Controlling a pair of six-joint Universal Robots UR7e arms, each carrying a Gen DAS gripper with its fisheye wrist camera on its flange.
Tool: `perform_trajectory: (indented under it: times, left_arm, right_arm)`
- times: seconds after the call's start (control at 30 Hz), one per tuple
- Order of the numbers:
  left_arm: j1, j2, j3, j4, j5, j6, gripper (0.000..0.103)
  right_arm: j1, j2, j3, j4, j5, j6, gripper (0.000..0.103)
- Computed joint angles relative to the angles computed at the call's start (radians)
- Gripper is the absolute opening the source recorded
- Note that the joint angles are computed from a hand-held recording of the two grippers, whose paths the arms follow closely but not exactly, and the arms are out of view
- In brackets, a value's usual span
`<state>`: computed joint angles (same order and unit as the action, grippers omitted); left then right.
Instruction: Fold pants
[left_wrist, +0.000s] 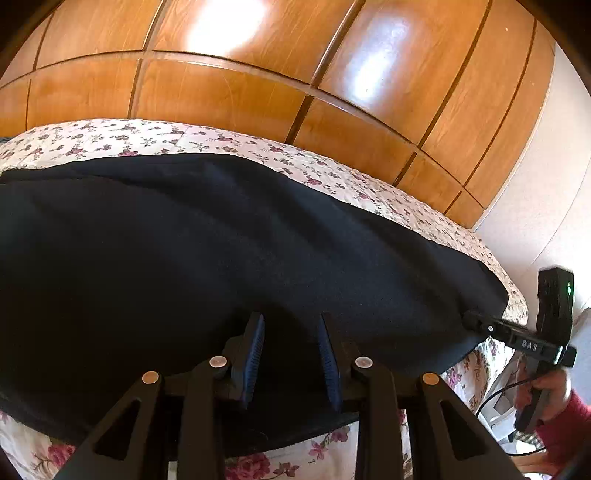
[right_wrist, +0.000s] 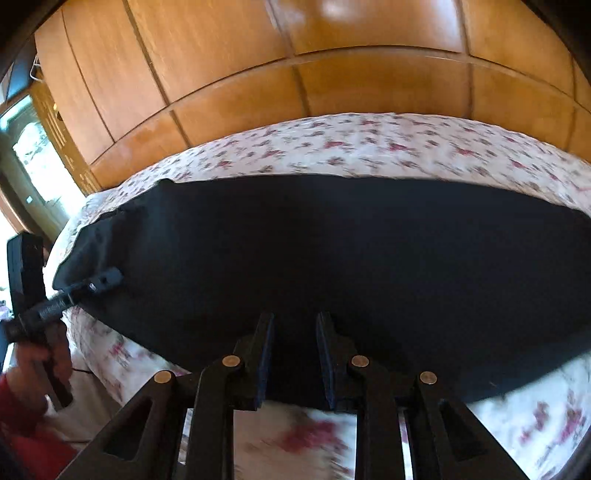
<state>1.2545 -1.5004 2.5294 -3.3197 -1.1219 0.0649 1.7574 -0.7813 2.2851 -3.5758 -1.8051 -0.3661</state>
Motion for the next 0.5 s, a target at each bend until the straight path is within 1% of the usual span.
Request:
perform_trajectory:
  times: [0.1,0.13,0.2,0.27,0.3,0.33,0.37,0.4,0.47,0.5]
  left_arm:
    - [0.000,-0.021,-0.028,0.066,-0.012,-0.067,0.030]
    - [0.000,-0.027,-0.042,0.085,-0.021,-0.086,0.030]
    - [0.000,-0.024,-0.076,0.110,-0.030,-0.096,0.030]
    - [-0.014,-0.004,-0.120,0.134,0.013,-0.086,0.030]
    - [-0.022,0.012,-0.150,0.162,0.047,-0.080,0.030]
    - [-0.021,0.031,-0.178,0.177,0.061,-0.070,0.030]
    - [-0.017,0.059,-0.219,0.201,0.079,-0.061,0.030]
    - [-0.011,0.078,-0.252,0.231,0.086,-0.058,0.030]
    - [0.016,0.130,-0.320,0.252,0.076,-0.023,0.030]
    - [0.027,0.150,-0.341,0.252,0.089,-0.011,0.030]
  right_arm:
    - [0.000,-0.002,0.010,-0.022,-0.017,0.004,0.020]
    - [0.007,-0.002,0.007,-0.020,-0.028,-0.001,0.023]
    - [0.021,0.004,0.001,-0.036,-0.031,0.018,0.023]
    - [0.015,0.005,0.004,-0.089,0.028,0.062,0.023]
    - [0.008,0.001,0.005,-0.106,0.050,0.079,0.024]
    - [0.013,0.001,-0.009,-0.103,0.035,0.088,0.024]
    - [0.032,0.005,-0.029,-0.087,-0.012,0.082,0.024]
    - [0.049,0.021,-0.059,-0.079,-0.078,0.058,0.024]
    - [0.058,0.055,-0.099,-0.089,-0.150,0.026,0.024]
    - [0.057,0.071,-0.121,-0.089,-0.185,0.026,0.024]
